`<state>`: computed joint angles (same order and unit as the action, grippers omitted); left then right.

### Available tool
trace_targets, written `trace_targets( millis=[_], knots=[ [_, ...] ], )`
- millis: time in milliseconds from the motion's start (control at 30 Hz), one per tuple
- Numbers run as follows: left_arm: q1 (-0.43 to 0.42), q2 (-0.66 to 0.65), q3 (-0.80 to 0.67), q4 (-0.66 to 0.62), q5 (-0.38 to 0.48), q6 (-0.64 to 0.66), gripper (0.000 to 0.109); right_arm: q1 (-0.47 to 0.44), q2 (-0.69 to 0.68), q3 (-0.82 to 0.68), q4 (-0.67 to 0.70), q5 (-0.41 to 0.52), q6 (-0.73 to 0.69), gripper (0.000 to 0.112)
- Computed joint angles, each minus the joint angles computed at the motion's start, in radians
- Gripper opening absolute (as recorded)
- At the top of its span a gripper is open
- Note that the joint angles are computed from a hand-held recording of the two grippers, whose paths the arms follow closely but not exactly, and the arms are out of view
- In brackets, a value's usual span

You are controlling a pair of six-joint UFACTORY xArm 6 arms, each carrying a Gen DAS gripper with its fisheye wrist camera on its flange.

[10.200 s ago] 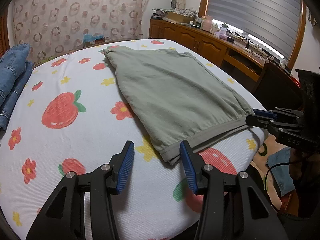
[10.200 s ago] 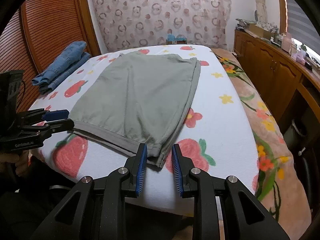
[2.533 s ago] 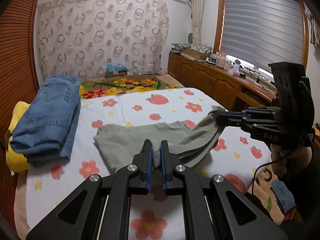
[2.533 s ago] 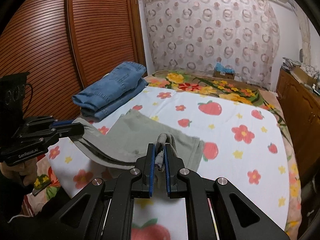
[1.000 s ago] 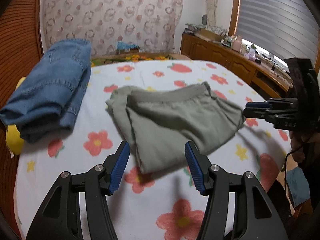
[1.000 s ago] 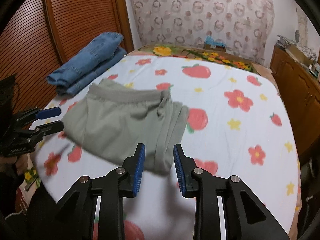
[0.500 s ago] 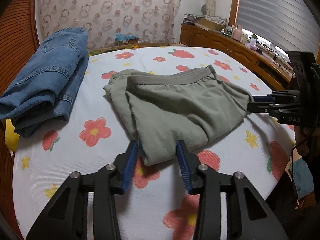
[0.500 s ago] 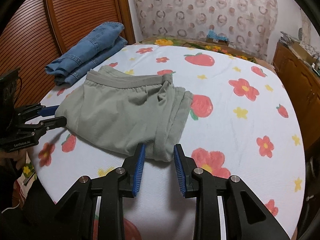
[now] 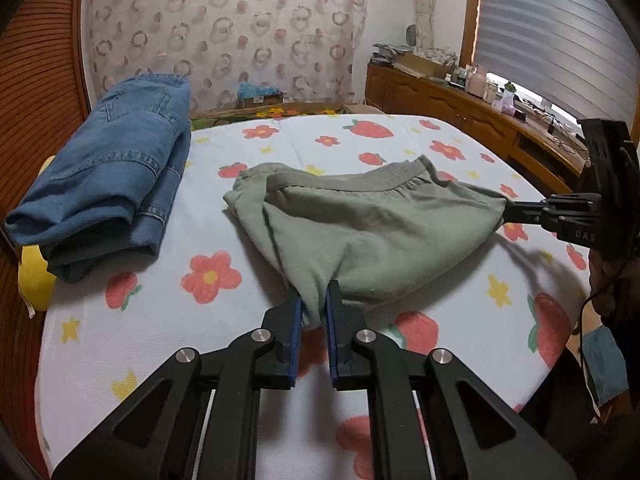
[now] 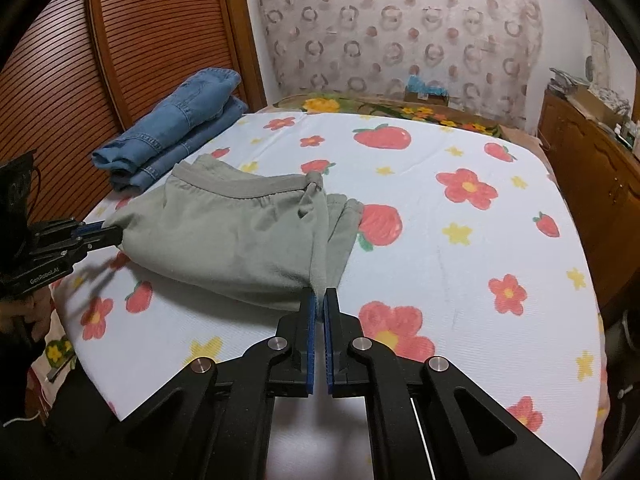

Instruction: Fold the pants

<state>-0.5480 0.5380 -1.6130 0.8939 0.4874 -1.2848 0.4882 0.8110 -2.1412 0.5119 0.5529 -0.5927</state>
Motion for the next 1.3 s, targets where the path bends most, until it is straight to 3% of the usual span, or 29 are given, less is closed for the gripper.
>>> trace_targets(
  millis=[167,467,767,900,967,1033,1133,1200,1300],
  knots=[
    [-0.01,-0.031,0.036,0.012,-0.012,-0.02,0.012,-0.004,-0.055,0.076,0.037,0.004,-0.038,0.003],
    [-0.061,-0.11,0.135,0.044,-0.015,-0.057,0.012,0.0,-0.245,0.352,0.141,-0.051,-0.172,0.003],
    [-0.066,-0.119,0.146,0.022,-0.003,-0.052,0.016,0.014,-0.307,0.428,0.128,-0.082,-0.167,0.004],
    [-0.064,-0.116,0.142,0.036,-0.015,-0.062,0.039,0.025,-0.333,0.459,0.126,-0.117,-0.175,0.009],
    [-0.061,-0.111,0.135,0.034,-0.018,-0.059,0.049,0.027,-0.324,0.444,0.101,-0.121,-0.155,0.018],
    [-0.056,-0.101,0.123,0.016,-0.018,-0.041,0.05,0.027,-0.306,0.418,0.089,-0.115,-0.139,0.027],
    [-0.049,-0.084,0.103,-0.004,-0.017,-0.022,0.057,0.03,-0.252,0.336,0.036,-0.083,-0.087,0.036],
    [-0.038,-0.073,0.095,-0.018,-0.037,-0.018,0.079,0.03,-0.19,0.241,-0.014,-0.032,-0.027,0.036],
    [-0.032,-0.063,0.085,-0.015,-0.04,-0.029,0.079,0.034,-0.087,0.087,-0.066,0.029,0.027,0.036]
  ],
)
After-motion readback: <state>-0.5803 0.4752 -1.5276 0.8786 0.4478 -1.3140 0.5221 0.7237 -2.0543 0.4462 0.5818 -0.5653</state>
